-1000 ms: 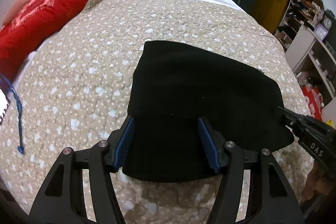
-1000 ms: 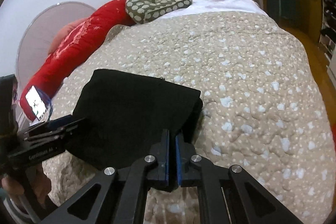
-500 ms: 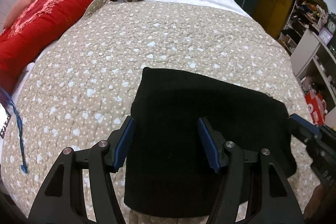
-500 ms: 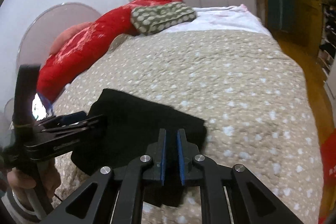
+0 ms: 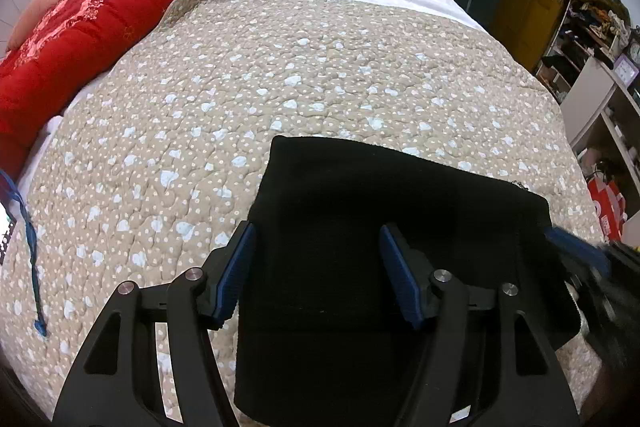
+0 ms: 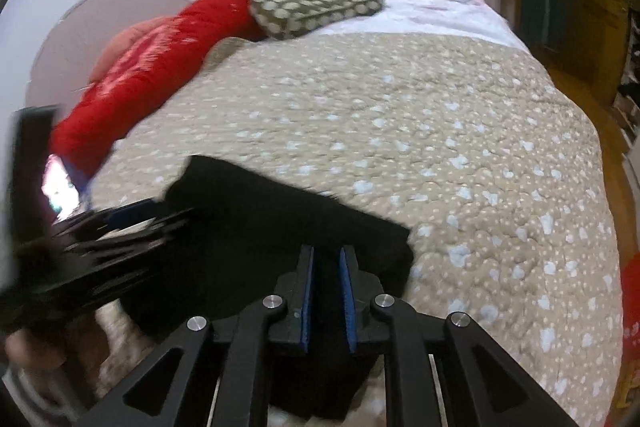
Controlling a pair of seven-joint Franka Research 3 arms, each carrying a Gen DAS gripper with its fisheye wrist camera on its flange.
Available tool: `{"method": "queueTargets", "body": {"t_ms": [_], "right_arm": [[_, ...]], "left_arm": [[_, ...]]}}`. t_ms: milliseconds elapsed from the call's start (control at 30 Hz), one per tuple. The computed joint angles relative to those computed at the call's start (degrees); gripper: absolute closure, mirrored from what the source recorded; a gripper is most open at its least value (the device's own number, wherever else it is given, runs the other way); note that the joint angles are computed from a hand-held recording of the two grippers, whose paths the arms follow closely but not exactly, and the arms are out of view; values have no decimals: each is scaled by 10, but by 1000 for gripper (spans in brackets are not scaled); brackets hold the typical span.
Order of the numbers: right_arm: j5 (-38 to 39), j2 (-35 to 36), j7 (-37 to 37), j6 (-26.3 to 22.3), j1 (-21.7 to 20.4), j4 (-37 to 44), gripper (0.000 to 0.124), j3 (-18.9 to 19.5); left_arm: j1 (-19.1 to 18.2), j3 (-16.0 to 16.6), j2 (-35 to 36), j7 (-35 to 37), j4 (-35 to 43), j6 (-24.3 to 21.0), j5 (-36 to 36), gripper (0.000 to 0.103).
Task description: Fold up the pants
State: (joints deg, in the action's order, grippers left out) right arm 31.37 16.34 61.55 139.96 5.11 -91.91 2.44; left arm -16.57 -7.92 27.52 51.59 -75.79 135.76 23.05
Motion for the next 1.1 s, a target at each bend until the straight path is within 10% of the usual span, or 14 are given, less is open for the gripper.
{"method": "queueTargets", "body": {"t_ms": [400,600,667,1100], "right_arm": [[34,-103,-100,23,16,-155,107,-9],[91,-110,-96,-1,-1,-143,99,-23],[112,-101,-72,0,-10,-135,79,-29],[205,-3,-20,-91,-58,-48,68,-9]], "left_arm": [[-8,3,-7,-11,-11,0,16,38],[34,-20,-65,15,-91,53,-53,38],[49,-25,-91,26,-131,77,-74,38],[84,-50,-100,114,-179,120,-215,23]]}}
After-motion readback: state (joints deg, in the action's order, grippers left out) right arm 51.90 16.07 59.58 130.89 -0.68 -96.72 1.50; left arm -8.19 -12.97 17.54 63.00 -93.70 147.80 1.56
